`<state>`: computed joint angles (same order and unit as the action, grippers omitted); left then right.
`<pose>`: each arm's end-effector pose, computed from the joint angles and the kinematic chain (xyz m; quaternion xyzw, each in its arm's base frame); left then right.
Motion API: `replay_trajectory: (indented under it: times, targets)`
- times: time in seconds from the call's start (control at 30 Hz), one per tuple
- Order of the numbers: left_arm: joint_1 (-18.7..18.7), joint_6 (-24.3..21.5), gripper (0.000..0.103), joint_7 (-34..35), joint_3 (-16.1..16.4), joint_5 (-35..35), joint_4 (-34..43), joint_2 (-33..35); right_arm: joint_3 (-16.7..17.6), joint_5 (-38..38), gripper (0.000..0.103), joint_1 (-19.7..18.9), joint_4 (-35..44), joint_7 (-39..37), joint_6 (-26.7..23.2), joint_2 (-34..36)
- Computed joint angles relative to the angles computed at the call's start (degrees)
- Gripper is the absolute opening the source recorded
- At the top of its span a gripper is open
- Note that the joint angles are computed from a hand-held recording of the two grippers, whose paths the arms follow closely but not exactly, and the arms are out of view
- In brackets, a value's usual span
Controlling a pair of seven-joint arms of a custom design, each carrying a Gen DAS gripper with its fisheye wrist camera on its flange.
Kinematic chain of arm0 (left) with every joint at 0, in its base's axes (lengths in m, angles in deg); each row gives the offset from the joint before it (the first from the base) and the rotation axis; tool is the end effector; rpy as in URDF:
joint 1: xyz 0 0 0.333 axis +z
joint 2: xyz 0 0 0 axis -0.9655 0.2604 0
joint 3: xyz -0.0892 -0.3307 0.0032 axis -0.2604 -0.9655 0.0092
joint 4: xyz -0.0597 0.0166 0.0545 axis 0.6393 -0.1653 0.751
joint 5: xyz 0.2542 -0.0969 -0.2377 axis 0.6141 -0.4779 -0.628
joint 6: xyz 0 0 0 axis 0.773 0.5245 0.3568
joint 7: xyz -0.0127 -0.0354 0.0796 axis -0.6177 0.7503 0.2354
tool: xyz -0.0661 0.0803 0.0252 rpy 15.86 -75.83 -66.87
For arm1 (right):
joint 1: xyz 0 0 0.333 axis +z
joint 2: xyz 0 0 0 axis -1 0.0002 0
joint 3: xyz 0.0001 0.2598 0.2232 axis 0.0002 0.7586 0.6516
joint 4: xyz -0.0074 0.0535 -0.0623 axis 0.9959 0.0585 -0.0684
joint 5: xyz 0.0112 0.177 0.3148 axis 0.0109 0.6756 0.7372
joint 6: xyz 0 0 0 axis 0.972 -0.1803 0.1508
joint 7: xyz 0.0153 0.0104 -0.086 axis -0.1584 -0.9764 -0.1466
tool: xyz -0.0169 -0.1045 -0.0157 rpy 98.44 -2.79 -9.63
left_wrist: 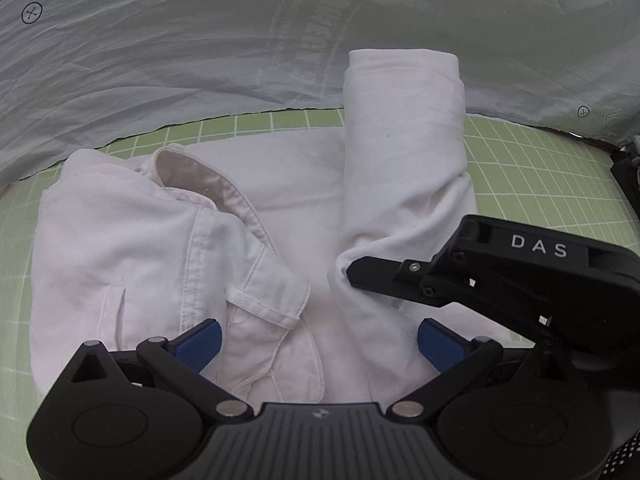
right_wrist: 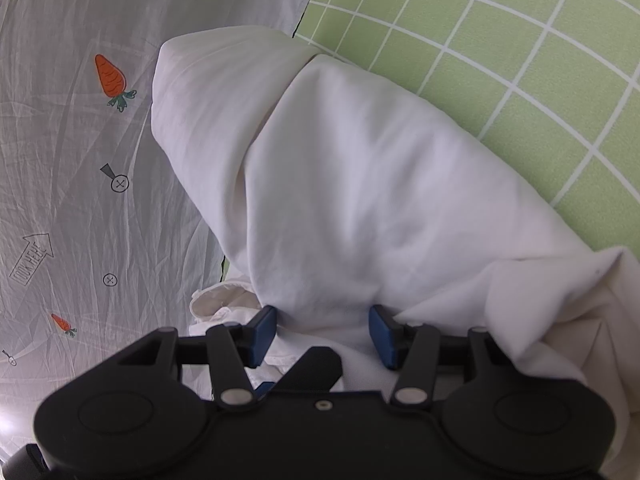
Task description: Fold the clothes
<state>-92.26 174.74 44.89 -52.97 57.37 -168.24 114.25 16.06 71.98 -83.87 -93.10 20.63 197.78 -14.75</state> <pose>0.6440 -0.2495 0.4486 -0.6851 0.6886 -0.2015 0.1259 0.6894 0.2458 0.4271 -0.3778 0.8012 0.2303 0.4029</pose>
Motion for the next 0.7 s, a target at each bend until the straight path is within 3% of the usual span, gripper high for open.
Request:
replay_trajectory:
  times: [0.23,0.3,0.37,0.57,0.7]
  targets:
    - [0.54,1.63,0.092,1.1,-0.52,-2.36,-0.56,0.75,-1.22,-1.61,0.051,0.21,1.95,2.75,-1.96,-0.19]
    - [0.66,1.9,0.089,0.9,-0.66,-3.23,-0.85,0.8,-0.89,-0.87,0.051,1.24,3.09,1.13,0.04,2.34]
    - [0.84,1.87,0.088,0.78,-0.75,-4.03,-1.02,0.76,1.6,-0.68,0.051,-1.09,1.4,1.11,0.6,1.96]
    - [0.75,0.95,0.087,0.9,-0.58,-4.44,-0.68,0.66,-1.1,-2.23,0.053,0.37,2.93,6.23,-1.59,1.54]
    - [0.6,0.59,0.087,0.51,-0.44,-4.15,-0.71,0.64,-1.18,-2.51,0.059,-0.09,2.32,7.51,-1.43,0.07]
